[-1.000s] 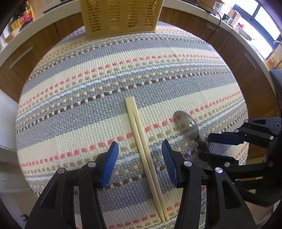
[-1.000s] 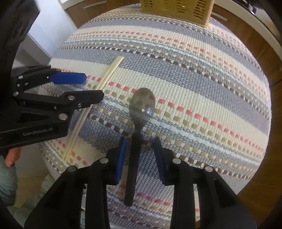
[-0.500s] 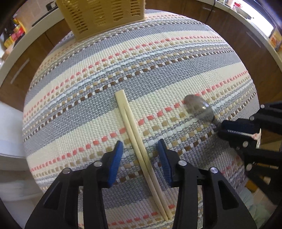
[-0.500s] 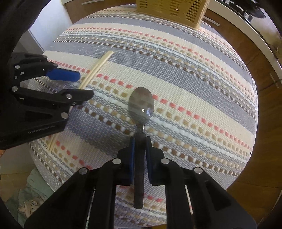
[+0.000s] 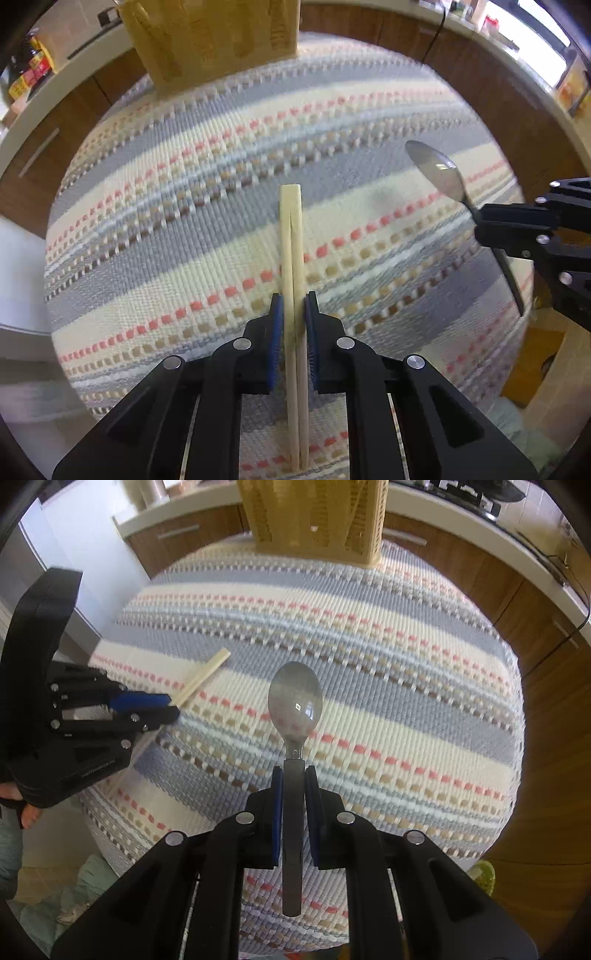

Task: Organize utensils
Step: 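Carry the chopsticks to the tan basket with the left tool while the right tool carries the spoon there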

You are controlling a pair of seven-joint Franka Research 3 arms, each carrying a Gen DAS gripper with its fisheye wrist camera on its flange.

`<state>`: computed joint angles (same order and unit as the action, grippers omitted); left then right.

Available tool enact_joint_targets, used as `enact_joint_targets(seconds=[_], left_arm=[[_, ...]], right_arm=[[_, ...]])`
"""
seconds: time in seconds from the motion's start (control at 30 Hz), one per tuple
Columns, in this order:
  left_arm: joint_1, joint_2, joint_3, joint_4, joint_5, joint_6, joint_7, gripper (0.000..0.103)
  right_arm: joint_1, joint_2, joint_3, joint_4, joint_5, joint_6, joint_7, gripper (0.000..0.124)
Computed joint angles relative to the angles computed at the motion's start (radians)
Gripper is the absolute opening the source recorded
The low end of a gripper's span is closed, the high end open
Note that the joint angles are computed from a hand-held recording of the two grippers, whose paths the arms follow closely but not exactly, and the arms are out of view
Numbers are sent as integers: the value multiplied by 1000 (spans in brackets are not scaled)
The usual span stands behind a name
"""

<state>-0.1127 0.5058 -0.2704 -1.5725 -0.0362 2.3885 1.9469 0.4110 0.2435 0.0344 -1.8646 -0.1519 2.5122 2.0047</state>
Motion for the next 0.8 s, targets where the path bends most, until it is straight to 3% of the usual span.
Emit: enact_joint_targets(seconds=[0.33, 0.5, 0.73, 0.8], left_arm=[[112, -86, -105, -30, -283, 231, 173, 10], [149, -47, -163, 71, -423, 321, 275, 10], [169, 21, -245, 214, -514, 456, 369, 10], [145, 72, -247, 290, -496, 488, 356, 10]], right_arm=[[4, -4, -32, 64, -85, 99, 50, 10], [-1, 21, -54, 145, -123, 187, 67, 10], [14, 96, -115, 304, -186, 300, 88, 10], [19, 133, -139, 360, -192, 337, 92, 10]])
